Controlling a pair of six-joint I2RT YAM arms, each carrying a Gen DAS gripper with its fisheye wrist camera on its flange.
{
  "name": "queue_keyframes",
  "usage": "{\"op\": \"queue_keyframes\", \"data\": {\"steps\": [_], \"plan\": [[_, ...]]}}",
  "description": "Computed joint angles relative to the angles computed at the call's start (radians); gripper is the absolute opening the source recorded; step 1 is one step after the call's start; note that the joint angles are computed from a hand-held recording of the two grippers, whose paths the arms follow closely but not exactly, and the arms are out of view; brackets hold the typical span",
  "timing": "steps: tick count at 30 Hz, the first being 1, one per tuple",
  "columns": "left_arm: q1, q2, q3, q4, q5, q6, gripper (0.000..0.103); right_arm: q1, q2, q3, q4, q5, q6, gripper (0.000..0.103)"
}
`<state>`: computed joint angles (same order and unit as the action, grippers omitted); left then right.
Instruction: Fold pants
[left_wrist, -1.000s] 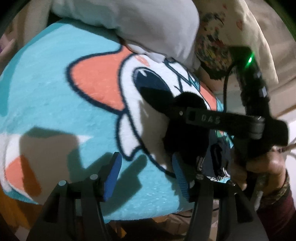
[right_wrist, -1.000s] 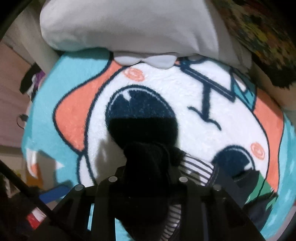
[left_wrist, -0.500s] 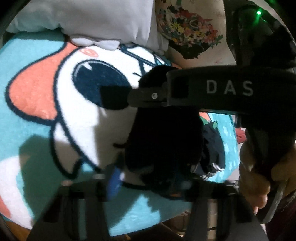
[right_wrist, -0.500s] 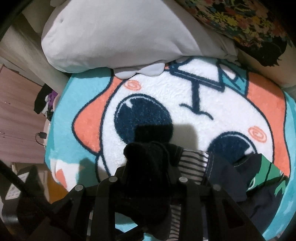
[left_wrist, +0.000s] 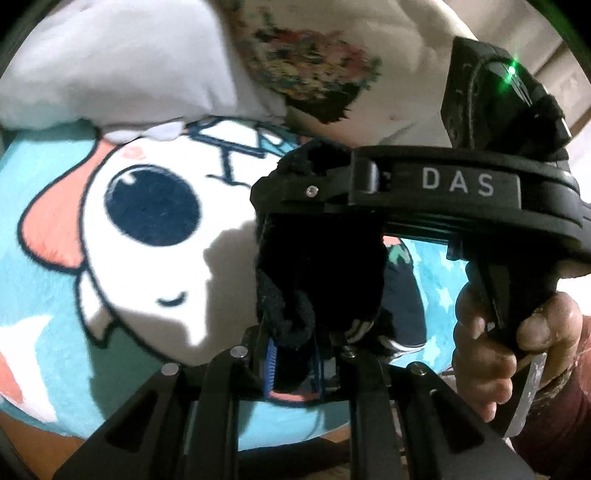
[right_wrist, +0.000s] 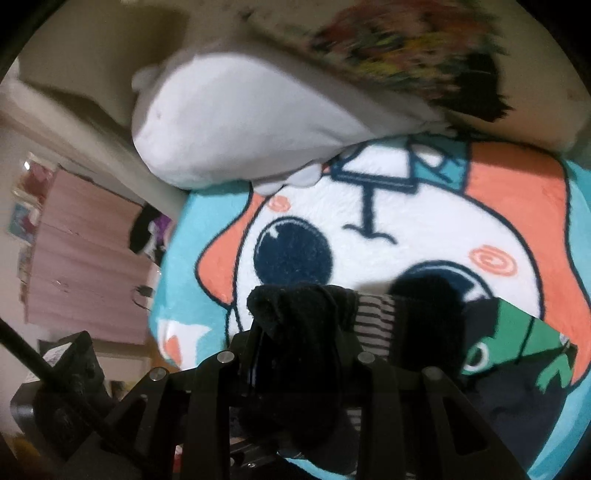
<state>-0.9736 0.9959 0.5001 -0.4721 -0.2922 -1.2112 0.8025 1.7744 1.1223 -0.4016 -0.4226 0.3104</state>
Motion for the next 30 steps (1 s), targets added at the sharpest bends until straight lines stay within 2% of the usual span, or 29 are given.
{"op": "queue_keyframes", "data": {"steps": [5, 10, 13, 16, 20, 24, 26, 30], "plan": [[-0.011, 0.24, 0.163, 0.027, 0.013, 0.062, 0.015, -0.166, -0.09, -0.141, 0.072, -0.138, -0.039, 0.031], [-0.018, 0.476, 0.328, 0.037, 0.046, 0.122, 0.016, -0.339, -0.11, -0.251, 0.134, -0.255, -0.077, 0.033], [-0.028, 0.59, 0.408, 0.025, 0.065, 0.139, 0.016, -0.41, -0.104, -0.291, 0.139, -0.271, -0.133, 0.037], [-0.037, 0.679, 0.487, -0.019, 0.075, 0.153, 0.016, -0.462, -0.117, -0.342, 0.157, -0.239, -0.202, 0.045], [-0.052, 0.681, 0.513, -0.061, 0.077, 0.164, 0.022, -0.55, -0.122, -0.398, 0.178, -0.216, -0.277, 0.048], [-0.061, 0.598, 0.487, -0.123, 0.033, 0.119, 0.04, -0.655, -0.1, -0.391, 0.13, -0.253, -0.352, 0.047], [-0.058, 0.538, 0.46, -0.164, 0.007, 0.073, 0.041, -0.694, -0.111, -0.391, 0.12, -0.249, -0.367, 0.056], [-0.026, 0.47, 0.397, -0.211, -0.029, 0.007, 0.041, -0.76, -0.183, -0.416, 0.139, -0.259, -0.355, 0.056]]}}
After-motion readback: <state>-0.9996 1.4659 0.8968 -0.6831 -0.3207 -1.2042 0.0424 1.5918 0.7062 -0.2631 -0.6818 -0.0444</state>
